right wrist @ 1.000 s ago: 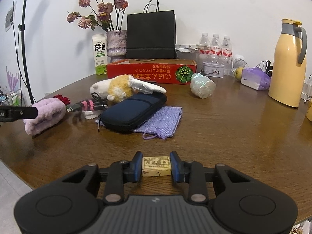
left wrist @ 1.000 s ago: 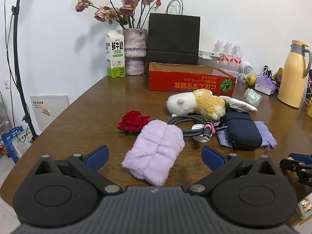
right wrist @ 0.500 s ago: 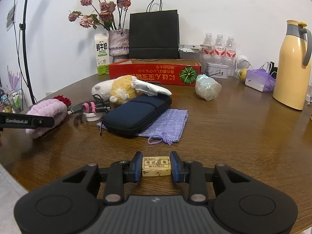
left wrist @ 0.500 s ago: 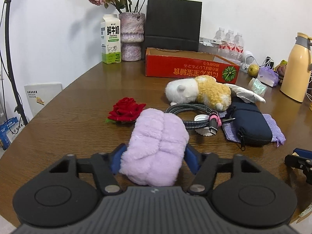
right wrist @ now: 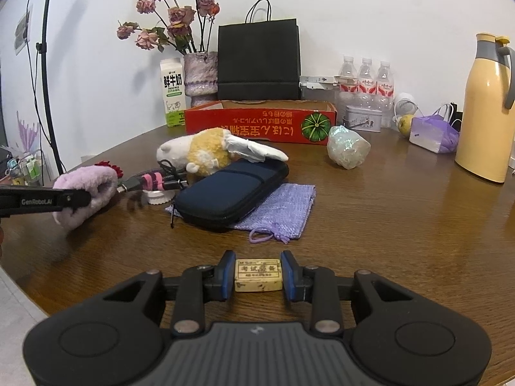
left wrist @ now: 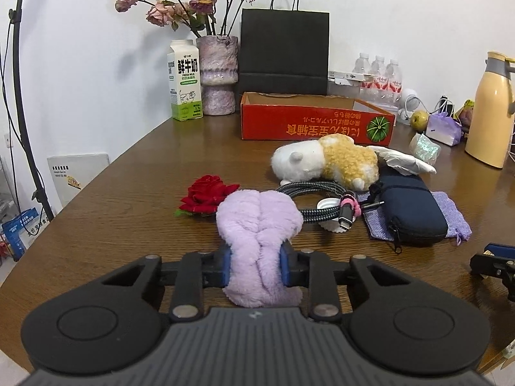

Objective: Organize objects
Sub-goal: 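Grasp the pink fluffy towel with the left tool while the right tool holds the yellow box, then carry the towel and yellow box with both tools into the cardboard box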

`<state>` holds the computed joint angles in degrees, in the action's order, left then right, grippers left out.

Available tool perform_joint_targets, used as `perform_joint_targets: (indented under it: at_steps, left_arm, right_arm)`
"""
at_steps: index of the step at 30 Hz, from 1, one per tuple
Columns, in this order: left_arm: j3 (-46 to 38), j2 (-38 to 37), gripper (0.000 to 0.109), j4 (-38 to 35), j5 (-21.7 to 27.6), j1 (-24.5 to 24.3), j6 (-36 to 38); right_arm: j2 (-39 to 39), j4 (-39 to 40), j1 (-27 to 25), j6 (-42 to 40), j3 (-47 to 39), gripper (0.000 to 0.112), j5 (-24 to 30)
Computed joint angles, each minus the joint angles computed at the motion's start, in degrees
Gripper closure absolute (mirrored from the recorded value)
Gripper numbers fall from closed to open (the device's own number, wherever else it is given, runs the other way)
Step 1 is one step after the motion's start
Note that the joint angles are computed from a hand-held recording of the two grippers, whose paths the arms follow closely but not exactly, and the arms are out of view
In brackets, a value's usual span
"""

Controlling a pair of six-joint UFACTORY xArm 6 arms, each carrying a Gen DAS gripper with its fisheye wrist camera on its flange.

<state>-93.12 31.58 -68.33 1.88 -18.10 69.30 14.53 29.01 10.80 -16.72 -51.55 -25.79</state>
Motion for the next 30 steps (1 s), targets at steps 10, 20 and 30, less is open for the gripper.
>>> perform_joint_targets:
  at_steps: [10,20,30]
  left_arm:
    - [-0.93,-2.39,0.081,-17.20,0.12,-0.78,16.72]
    - [-4.17,-1.59,0.081,-17.19,1.44,-2.17,15.66]
    - [-14.17,4.81,0.081,-8.01,3.37,-2.84,4.95]
  right_arm:
    - [-0.07,-2.10,-0.77,1.01,-0.87,0.083,-1.75]
    - [0.31,-3.62,-2.32,0.50,-3.79,0.083,-2.54]
    - [4.57,-6.06,-4.67,2.02,-12.50,0.083,-0.63]
